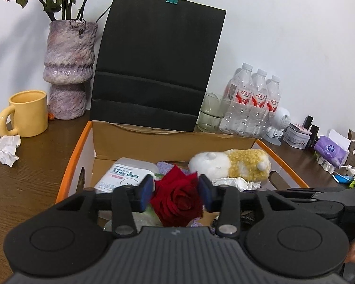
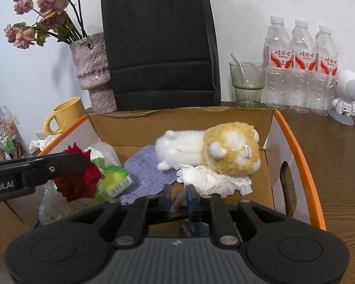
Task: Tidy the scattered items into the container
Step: 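Carry the rose and white item into the box and open both tools, then withdraw from the box and grasp the white earbud case with the right tool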
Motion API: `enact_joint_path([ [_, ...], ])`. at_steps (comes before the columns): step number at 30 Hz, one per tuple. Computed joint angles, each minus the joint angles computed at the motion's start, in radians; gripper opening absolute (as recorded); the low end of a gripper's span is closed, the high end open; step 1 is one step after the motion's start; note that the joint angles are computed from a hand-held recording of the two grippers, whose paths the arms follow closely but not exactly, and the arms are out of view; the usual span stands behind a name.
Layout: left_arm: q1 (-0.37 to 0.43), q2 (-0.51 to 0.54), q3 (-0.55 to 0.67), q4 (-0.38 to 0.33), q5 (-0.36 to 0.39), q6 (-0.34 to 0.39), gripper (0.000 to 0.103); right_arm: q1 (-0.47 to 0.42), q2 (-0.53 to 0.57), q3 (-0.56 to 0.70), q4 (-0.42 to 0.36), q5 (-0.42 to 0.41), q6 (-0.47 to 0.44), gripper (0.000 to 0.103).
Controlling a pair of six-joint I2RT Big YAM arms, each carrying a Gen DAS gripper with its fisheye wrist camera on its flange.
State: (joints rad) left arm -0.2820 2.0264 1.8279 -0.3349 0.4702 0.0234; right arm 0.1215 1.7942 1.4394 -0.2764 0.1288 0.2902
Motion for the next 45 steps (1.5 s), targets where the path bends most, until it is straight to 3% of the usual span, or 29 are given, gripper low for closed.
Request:
enact_joint_path([
  [1,0.0,-0.002,-0.003,0.004,0.006,0.004,0.067,-0.001,-0.004,-0.002,0.001,-0.004,0.0,0.028],
  [7,-0.007,-0.032,-0.045,0.059,-0.029,0.021,0.102,0.009,-0.033,-0.021,0.022,0.042,-0.021,0.09],
  [8,-0.008,-0.037,-0.054,0.073,-0.037,0.02,0.103,0.01,-0.036,-0.022,0.022,0.048,-0.024,0.098],
  [10,-0.009,-0.047,-0.065,0.091,-0.051,0.021,0.103,0.014,-0.04,-0.017,0.01,0.061,-0.031,0.103],
  [18,-0.004,-0.082,-0.09,0.088,-0.074,0.019,0.103,0.031,-0.058,-0.016,-0.021,0.111,-0.036,0.103],
  [24,0.023,-0.152,-0.176,0.13,-0.053,0.025,0.103,0.049,-0.145,-0.111,0.044,0.137,-0.057,0.103],
  [29,0.068,-0.226,-0.296,0.168,0.036,0.119,0.103,0.073,-0.248,-0.231,0.103,0.146,-0.092,0.103],
  [32,0.096,-0.261,-0.361,0.184,0.046,0.172,0.103,0.093,-0.289,-0.284,0.109,0.15,-0.124,0.103],
  [36,0.121,-0.281,-0.399,0.154,0.049,0.213,0.103,0.117,-0.292,-0.309,0.088,0.143,-0.123,0.103],
  [39,0.122,-0.275,-0.411,0.123,0.038,0.231,0.096,0.13,-0.252,-0.297,0.058,0.131,-0.091,0.102],
  [45,0.111,-0.222,-0.365,0.013,0.045,0.223,0.066,0.147,-0.186,-0.263,0.019,0.142,-0.067,0.093],
])
